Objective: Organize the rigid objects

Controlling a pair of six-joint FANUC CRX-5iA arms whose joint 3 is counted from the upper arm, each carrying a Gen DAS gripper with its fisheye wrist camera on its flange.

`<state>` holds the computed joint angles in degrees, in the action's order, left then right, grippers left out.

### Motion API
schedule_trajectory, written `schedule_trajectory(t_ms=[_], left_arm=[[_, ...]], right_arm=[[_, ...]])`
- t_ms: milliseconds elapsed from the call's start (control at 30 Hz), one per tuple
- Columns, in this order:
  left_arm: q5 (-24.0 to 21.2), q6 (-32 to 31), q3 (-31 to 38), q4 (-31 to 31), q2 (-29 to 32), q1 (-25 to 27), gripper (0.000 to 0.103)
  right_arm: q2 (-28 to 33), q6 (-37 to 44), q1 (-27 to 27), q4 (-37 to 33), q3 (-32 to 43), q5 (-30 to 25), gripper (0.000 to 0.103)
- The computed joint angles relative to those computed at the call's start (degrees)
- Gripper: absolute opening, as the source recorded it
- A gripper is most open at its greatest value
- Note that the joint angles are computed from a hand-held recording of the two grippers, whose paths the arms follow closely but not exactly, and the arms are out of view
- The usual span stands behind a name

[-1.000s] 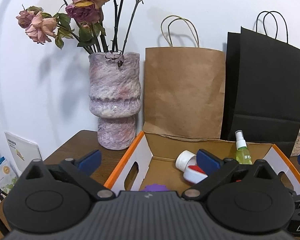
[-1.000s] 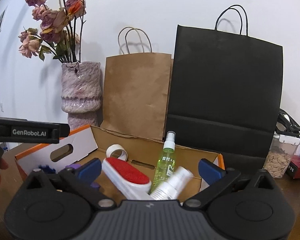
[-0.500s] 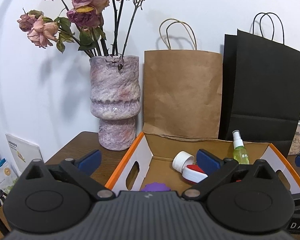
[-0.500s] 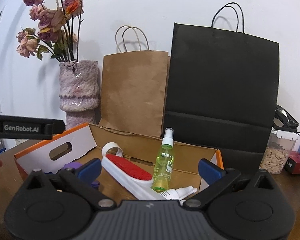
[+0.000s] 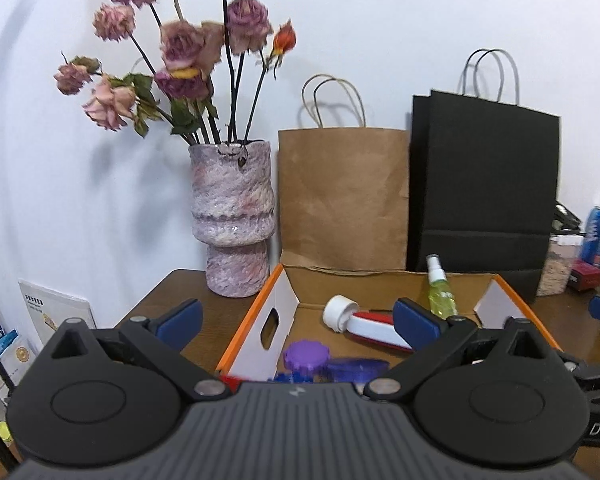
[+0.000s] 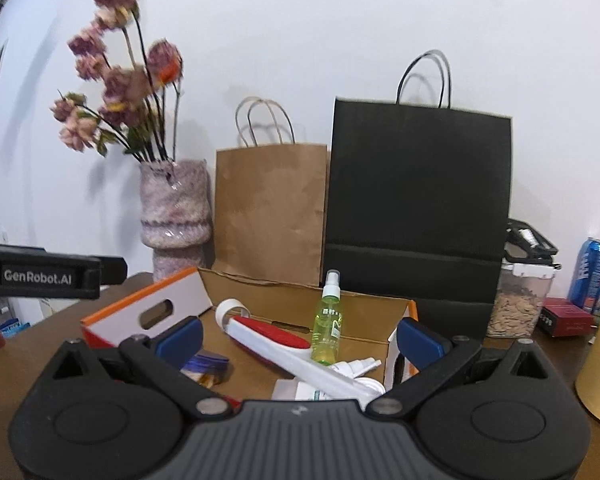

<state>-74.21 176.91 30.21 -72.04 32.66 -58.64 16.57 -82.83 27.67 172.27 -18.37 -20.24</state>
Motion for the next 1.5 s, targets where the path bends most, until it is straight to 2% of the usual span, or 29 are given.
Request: schedule_trajectory(t_ms=[167, 367, 567, 733, 900, 1100, 1300, 1500], left_arm=[[-2.5, 2.2, -3.2, -1.0, -3.0, -4.7, 0.103], [-9.0, 4.1, -5.5, -1.3, -5.4, -11.8, 0.103], [-15.8, 5.9, -5.9, -0.7, -5.9, -19.1, 0.103], [-19.9, 7.3, -5.2, 0.3, -5.0, -24.1, 0.103], [-23.7, 8.8, -4.2, 0.3, -4.0, -28.2, 0.103], [-26.8, 9.8, -3.2, -0.1, -3.1, -31.1, 0.103], [-28.1, 9.9, -2.7, -0.1, -2.7, -32.4, 0.103], [-29.0, 10.0, -2.2, -0.4, -2.3, -33.2, 0.103]], right_arm=[[-7.7, 0.1, 1.3, -1.2, -8.2, -2.2, 0.103], [-17.9, 4.0, 4.4, -7.9, -19.8, -5.3, 0.103], [-27.5, 14.6, 11.7, -22.0, -31.4, -10.0, 0.103], [-33.8, 23.3, 21.0, -35.3, -38.9, -15.6, 0.103], [-37.1, 30.7, 32.2, -47.3, -43.6, -22.5, 0.103], [-38.4, 34.7, 41.9, -55.8, -46.1, -29.0, 0.103], [-39.1, 36.3, 47.5, -60.4, -47.3, -32.7, 0.103], [-39.7, 36.8, 49.6, -61.6, -47.8, -34.4, 0.103]])
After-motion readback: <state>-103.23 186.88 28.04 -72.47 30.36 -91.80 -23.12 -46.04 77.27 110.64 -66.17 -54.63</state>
